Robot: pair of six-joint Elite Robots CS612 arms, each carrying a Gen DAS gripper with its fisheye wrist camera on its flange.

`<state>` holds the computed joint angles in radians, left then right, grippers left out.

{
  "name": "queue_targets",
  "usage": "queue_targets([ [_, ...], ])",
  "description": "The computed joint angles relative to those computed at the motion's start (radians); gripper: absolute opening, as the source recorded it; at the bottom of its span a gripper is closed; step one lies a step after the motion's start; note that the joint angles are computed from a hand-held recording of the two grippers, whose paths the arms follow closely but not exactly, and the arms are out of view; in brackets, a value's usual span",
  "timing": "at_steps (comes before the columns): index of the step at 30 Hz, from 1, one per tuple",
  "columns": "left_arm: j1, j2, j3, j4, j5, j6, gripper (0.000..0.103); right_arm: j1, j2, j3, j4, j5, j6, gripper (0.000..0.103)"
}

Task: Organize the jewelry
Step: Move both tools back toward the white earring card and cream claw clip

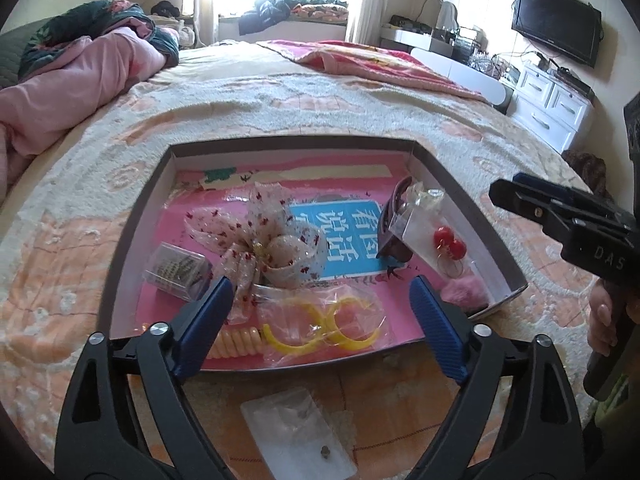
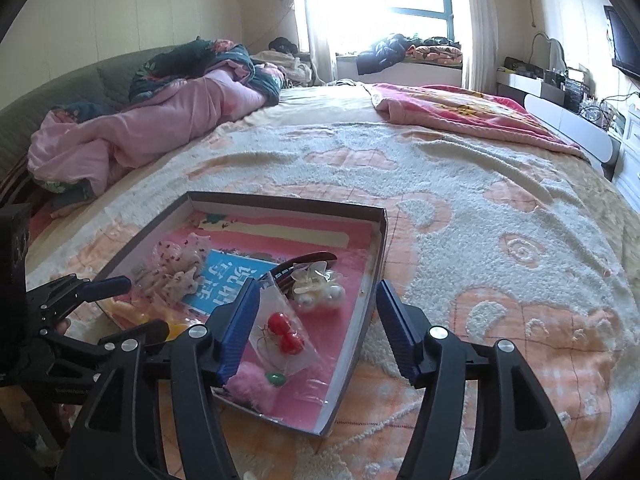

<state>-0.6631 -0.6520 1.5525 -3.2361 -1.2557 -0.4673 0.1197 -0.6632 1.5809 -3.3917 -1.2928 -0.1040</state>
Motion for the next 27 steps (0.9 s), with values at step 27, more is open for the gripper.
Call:
queue_targets([
  [27,-0.035,-0.086,0.139,-0.115,0.113,-0.042,0.091,-0.009,-0.069,0.144,-0.173,0.018,0.018,0.081],
])
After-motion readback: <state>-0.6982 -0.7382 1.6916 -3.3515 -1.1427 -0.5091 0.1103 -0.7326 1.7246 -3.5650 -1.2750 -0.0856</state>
